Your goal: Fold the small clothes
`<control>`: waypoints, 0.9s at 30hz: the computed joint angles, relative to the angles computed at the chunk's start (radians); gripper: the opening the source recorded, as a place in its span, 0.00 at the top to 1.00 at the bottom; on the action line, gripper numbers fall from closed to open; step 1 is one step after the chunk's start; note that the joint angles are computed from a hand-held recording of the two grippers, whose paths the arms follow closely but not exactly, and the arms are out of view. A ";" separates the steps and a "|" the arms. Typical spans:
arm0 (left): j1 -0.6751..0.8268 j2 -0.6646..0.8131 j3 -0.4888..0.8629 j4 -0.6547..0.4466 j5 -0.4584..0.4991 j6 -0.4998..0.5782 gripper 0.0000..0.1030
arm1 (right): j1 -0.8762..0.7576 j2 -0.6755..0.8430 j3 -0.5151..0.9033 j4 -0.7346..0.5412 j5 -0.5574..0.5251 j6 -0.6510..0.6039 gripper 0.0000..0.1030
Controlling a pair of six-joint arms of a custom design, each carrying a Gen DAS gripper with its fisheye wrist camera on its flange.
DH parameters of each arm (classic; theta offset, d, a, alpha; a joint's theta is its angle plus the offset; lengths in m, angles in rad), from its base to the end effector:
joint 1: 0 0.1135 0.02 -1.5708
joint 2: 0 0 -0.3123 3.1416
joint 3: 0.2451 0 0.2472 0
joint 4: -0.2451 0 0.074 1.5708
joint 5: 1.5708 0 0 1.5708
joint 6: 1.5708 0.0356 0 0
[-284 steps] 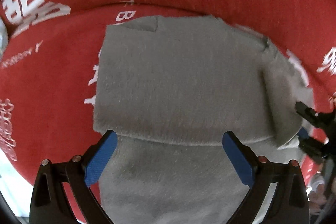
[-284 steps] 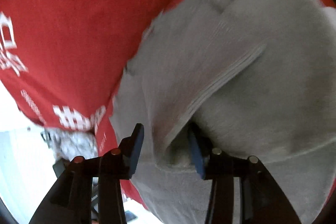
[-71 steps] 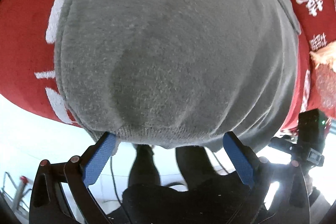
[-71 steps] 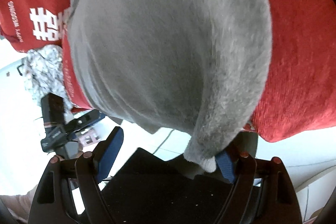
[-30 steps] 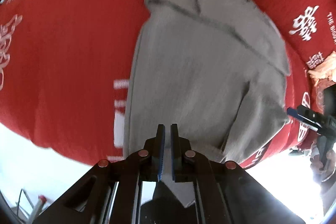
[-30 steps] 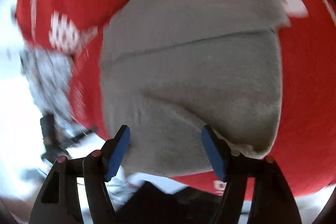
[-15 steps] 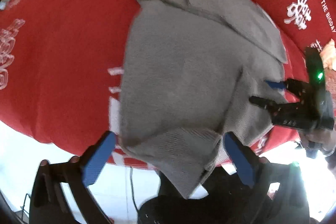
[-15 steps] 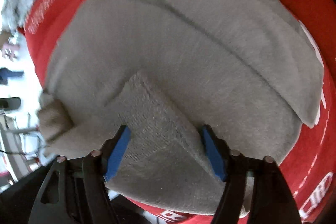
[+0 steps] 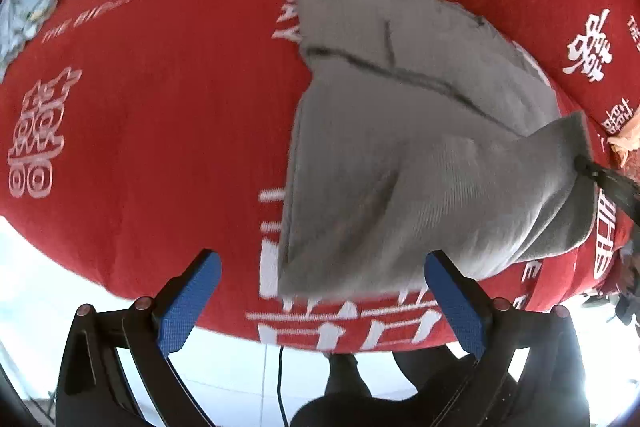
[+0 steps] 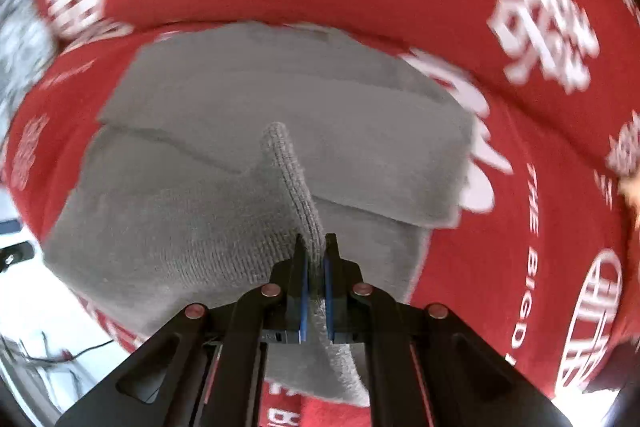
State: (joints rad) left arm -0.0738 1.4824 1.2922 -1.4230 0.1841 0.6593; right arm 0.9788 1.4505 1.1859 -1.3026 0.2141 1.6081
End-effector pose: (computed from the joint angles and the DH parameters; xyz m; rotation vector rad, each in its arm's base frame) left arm 0.2335 -0.0238 0.3292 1.1108 2.9103 -0.2944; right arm 0.1347 0.1867 0.3099 0.9085 2.7894 -0.0812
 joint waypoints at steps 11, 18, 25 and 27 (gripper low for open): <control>-0.324 0.045 -0.026 0.132 -0.029 -0.175 0.01 | 0.162 -0.131 -0.261 0.190 -0.112 0.298 0.93; -0.406 0.208 0.200 0.061 0.024 -0.222 0.01 | 0.145 -0.233 -0.373 0.311 -0.123 0.329 0.89; -0.531 0.343 0.086 0.032 -0.088 -0.200 0.19 | 0.156 -0.410 -0.520 0.474 -0.062 0.460 0.57; -0.524 0.342 0.072 0.033 -0.084 -0.212 0.43 | 0.123 -0.408 -0.524 0.476 -0.072 0.421 0.54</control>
State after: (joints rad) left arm -0.5982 1.8244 1.3643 -1.3897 0.1003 0.4473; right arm 1.1018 1.0421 0.6614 -0.8263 0.1421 2.0287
